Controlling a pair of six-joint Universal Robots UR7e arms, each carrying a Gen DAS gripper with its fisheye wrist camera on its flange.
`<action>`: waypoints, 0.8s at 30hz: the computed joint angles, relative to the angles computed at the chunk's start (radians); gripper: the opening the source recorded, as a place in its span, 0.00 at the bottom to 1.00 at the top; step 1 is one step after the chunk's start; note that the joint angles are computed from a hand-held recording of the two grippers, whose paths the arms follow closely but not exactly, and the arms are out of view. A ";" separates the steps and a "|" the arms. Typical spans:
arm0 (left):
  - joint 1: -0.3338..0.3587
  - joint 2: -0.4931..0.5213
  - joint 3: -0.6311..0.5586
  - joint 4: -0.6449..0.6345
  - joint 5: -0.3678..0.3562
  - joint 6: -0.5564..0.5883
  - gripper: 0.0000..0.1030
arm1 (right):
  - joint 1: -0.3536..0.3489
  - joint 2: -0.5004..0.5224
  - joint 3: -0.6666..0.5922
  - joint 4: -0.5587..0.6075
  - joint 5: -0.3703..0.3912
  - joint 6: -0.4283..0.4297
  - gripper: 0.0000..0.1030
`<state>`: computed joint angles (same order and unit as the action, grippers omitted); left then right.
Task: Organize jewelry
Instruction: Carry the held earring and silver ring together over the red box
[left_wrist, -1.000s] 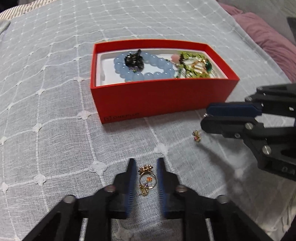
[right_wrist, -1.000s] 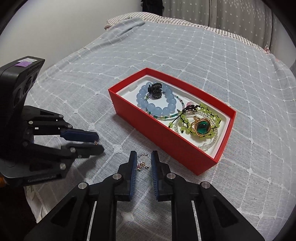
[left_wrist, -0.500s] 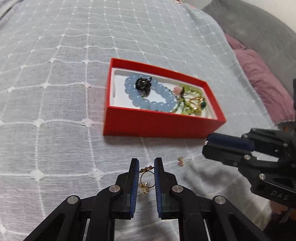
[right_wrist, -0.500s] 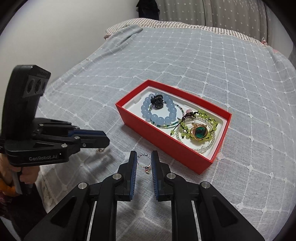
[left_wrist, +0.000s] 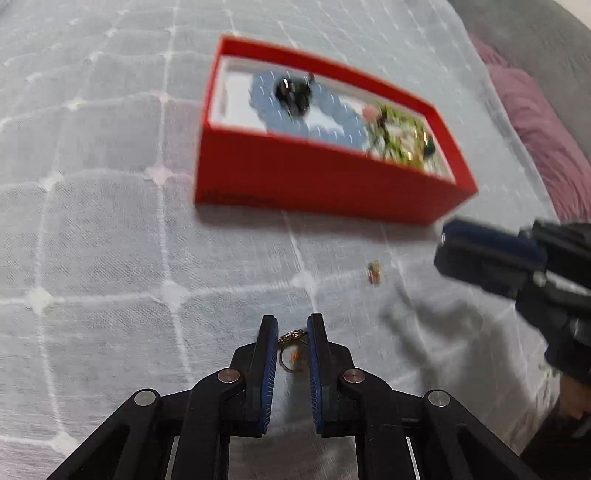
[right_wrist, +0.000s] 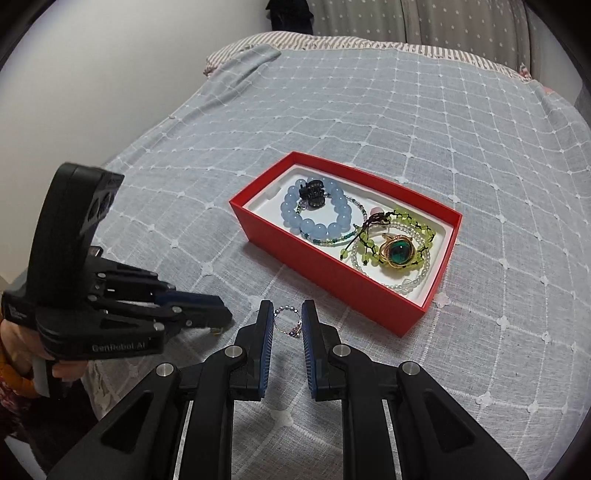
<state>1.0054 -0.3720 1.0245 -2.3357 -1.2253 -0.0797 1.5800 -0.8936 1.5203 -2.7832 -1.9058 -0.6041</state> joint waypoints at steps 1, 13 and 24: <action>0.008 -0.006 -0.003 -0.008 -0.050 -0.019 0.10 | 0.000 0.000 0.000 0.000 0.001 0.000 0.16; 0.019 -0.033 0.037 -0.039 -0.111 -0.064 0.10 | 0.000 0.001 -0.002 0.002 -0.006 0.011 0.16; -0.009 -0.018 0.042 -0.052 0.037 -0.006 0.10 | -0.001 0.008 -0.011 0.013 -0.008 0.004 0.16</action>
<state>0.9965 -0.3902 1.0667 -2.3873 -1.1883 -0.0856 1.5786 -0.8859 1.5089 -2.7698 -1.9140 -0.6000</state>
